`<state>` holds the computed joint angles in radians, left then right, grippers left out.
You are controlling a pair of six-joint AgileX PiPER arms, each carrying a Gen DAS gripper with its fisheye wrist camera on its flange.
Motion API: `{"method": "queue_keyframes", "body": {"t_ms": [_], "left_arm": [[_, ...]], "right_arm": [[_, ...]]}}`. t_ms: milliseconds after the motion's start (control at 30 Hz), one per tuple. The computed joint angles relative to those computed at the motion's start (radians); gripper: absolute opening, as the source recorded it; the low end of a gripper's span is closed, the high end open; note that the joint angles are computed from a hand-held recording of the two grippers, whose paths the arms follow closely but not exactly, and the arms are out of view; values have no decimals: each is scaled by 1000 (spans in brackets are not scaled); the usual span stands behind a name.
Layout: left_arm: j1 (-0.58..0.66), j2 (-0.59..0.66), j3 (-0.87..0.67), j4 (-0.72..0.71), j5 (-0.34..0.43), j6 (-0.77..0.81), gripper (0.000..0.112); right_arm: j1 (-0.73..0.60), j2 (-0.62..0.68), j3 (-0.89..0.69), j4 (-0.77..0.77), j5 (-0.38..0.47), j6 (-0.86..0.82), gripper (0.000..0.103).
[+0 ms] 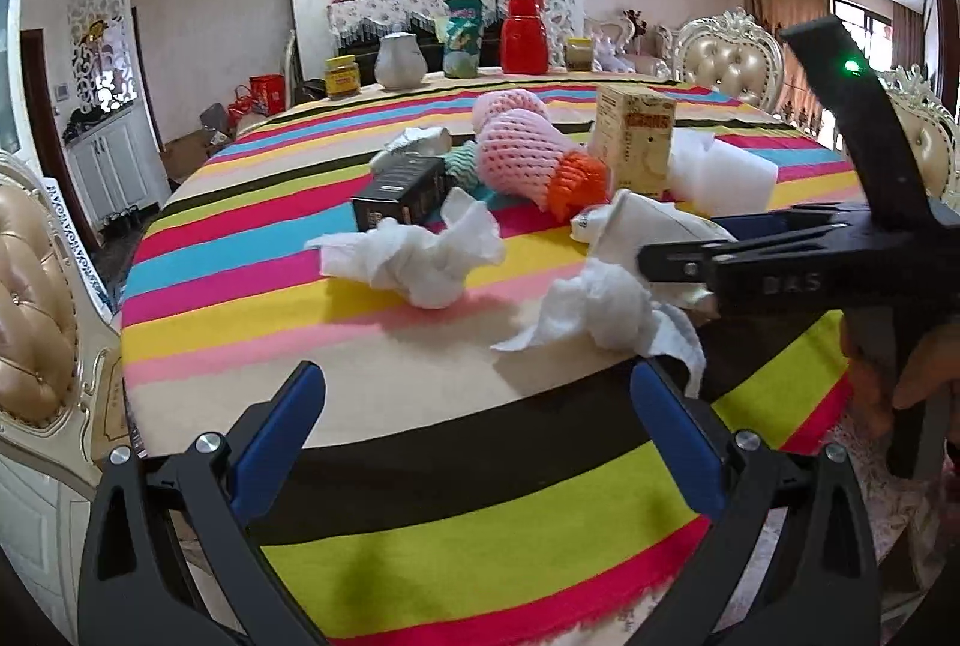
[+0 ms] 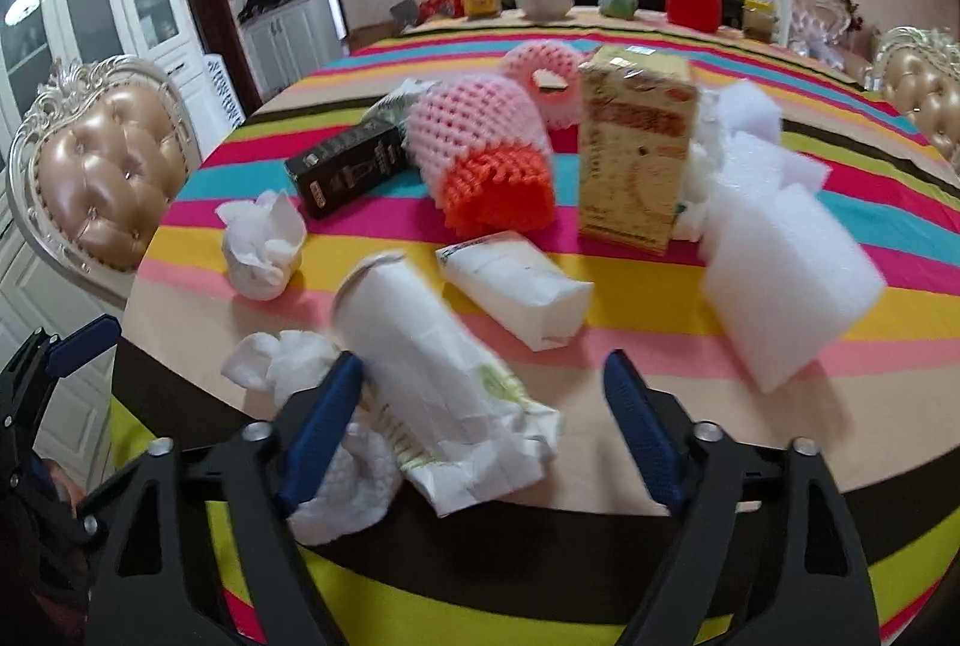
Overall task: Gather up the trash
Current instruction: 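Grasp the crumpled white paper cup with the right tool while the left tool grasps a crumpled tissue, then carry the tissue and cup to the pink bin and open both tools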
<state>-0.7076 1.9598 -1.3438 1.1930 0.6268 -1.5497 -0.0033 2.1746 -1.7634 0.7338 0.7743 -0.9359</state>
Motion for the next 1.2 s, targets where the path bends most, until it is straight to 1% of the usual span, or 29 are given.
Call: {"method": "queue_keyframes", "body": {"t_ms": [33,200,300,400,433,533,600,633,667,700,733,767,800,833,867,1000,1067,1200], "left_arm": [[2,4,-10,-16,-6,21,99],[10,43,-86,-107,-32,118,99],[19,79,-155,-175,-35,169,99],[38,136,-267,-306,-32,278,99],[44,159,-311,-353,-27,317,99],[47,225,-418,-414,14,372,98],[52,273,-498,-468,47,422,89],[55,305,-551,-511,75,467,86],[58,339,-610,-551,108,511,79],[64,359,-649,-602,128,563,70],[74,375,-678,-665,132,622,63],[77,383,-688,-692,136,646,56],[74,377,-677,-679,127,639,42],[75,365,-652,-683,100,648,35],[74,356,-633,-694,83,666,33],[57,299,-518,-641,-4,615,30],[37,274,-479,-587,-35,577,30],[-16,262,-479,-479,-24,510,30]], "right_arm": [[-2,7,-12,1,17,-5,61],[-63,-54,103,145,-23,-168,39],[-113,-116,203,242,-62,-272,39],[-163,-174,297,347,-95,-381,39],[-177,-183,311,367,-95,-395,39],[-231,-202,337,417,-75,-416,39],[-254,-214,354,438,-75,-432,39],[-267,-216,357,443,-65,-434,39],[-273,-219,361,449,-64,-438,39],[-276,-223,369,456,-67,-446,39],[-282,-224,373,461,-67,-450,39],[-283,-226,380,466,-69,-453,39],[-287,-229,391,476,-72,-460,39],[-289,-230,399,484,-73,-464,39],[-292,-232,410,494,-76,-471,39],[-307,-257,465,542,-84,-519,39],[-311,-284,507,574,-114,-563,39],[-349,-330,578,641,-127,-644,39]]}}
